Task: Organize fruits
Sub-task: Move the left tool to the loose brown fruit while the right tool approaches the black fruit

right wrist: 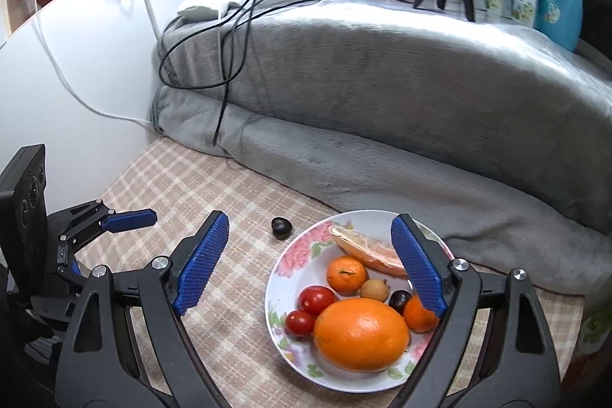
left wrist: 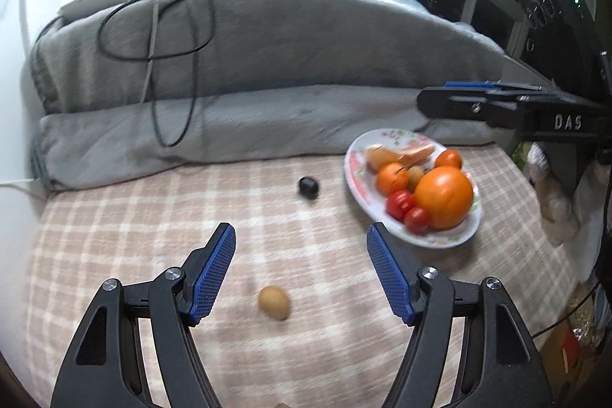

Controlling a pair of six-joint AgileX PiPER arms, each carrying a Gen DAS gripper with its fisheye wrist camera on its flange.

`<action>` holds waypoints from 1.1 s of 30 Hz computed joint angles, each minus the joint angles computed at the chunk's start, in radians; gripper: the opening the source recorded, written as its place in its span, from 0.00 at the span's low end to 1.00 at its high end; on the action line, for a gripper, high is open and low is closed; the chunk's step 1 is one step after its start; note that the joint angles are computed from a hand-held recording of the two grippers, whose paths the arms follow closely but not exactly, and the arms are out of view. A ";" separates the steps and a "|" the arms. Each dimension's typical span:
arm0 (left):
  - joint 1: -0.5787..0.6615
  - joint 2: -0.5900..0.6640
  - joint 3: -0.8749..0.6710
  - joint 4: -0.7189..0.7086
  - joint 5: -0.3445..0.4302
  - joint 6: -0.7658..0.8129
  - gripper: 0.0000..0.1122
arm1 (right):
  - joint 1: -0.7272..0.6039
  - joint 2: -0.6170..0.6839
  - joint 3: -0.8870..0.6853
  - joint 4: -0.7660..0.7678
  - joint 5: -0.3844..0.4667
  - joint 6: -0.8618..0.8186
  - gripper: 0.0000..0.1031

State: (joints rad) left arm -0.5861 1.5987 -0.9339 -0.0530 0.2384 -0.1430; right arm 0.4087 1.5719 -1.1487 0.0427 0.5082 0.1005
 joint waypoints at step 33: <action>0.090 0.024 0.087 -0.369 0.025 0.398 0.41 | 0.059 0.306 -0.267 0.081 0.158 -0.192 0.46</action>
